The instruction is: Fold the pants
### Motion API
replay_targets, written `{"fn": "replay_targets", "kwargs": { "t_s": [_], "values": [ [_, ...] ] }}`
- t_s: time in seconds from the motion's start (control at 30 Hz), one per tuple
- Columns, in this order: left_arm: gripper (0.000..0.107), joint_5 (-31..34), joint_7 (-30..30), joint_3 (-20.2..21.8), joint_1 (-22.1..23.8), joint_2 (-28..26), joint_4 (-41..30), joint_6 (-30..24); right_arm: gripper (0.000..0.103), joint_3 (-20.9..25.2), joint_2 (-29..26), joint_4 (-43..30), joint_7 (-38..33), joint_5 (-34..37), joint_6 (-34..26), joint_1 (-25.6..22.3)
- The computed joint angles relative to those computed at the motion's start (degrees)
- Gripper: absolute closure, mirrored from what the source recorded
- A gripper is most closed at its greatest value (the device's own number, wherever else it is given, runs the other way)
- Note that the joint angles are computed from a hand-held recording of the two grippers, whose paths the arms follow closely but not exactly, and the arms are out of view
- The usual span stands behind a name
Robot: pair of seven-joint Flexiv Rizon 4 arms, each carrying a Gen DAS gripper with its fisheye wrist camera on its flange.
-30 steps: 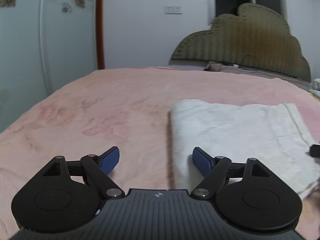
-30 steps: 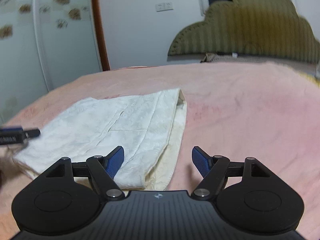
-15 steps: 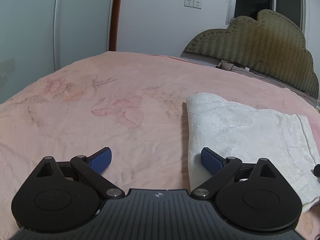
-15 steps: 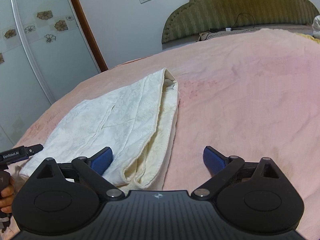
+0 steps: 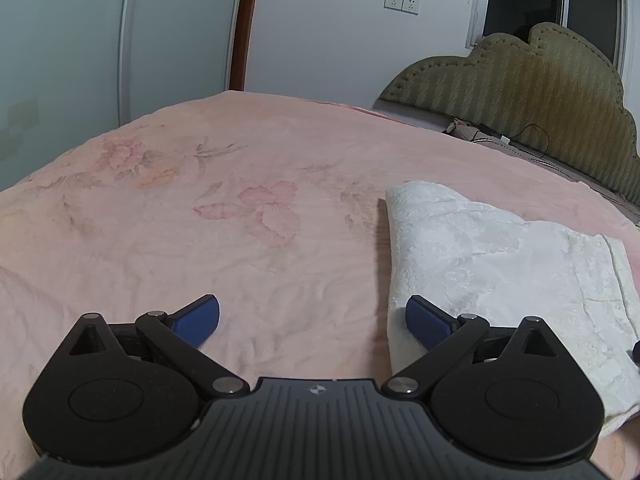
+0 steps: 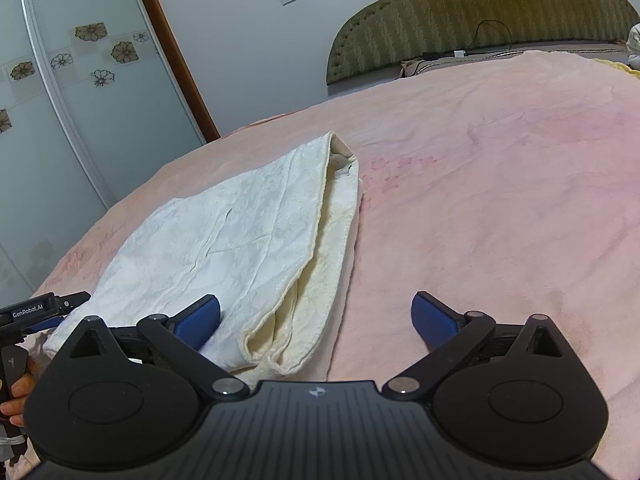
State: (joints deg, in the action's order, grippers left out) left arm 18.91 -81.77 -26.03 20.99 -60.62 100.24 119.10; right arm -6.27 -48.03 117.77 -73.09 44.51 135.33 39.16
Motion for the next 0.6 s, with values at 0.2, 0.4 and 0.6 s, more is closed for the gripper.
{"fn": "replay_targets", "kwargs": {
  "t_s": [0.2, 0.4, 0.6],
  "values": [
    [0.011, 5.6, 3.4, -15.0, 12.1, -5.2, -0.2, -10.2, 0.0, 6.1, -0.1, 2.7, 6.0, -10.6, 5.3, -7.8],
    [0.011, 0.3, 14.1, -31.5, 21.8, -12.8, -2.9, -33.6, 0.0, 14.0, 0.1, 6.8, 18.4, -38.0, 8.8, -25.0],
    [0.009, -11.6, 22.3, -35.2, 19.6, -15.3, -12.3, -57.0, 0.0, 15.7, -3.0, 4.7, 30.1, -64.6, 10.1, -38.2]
  ]
}}
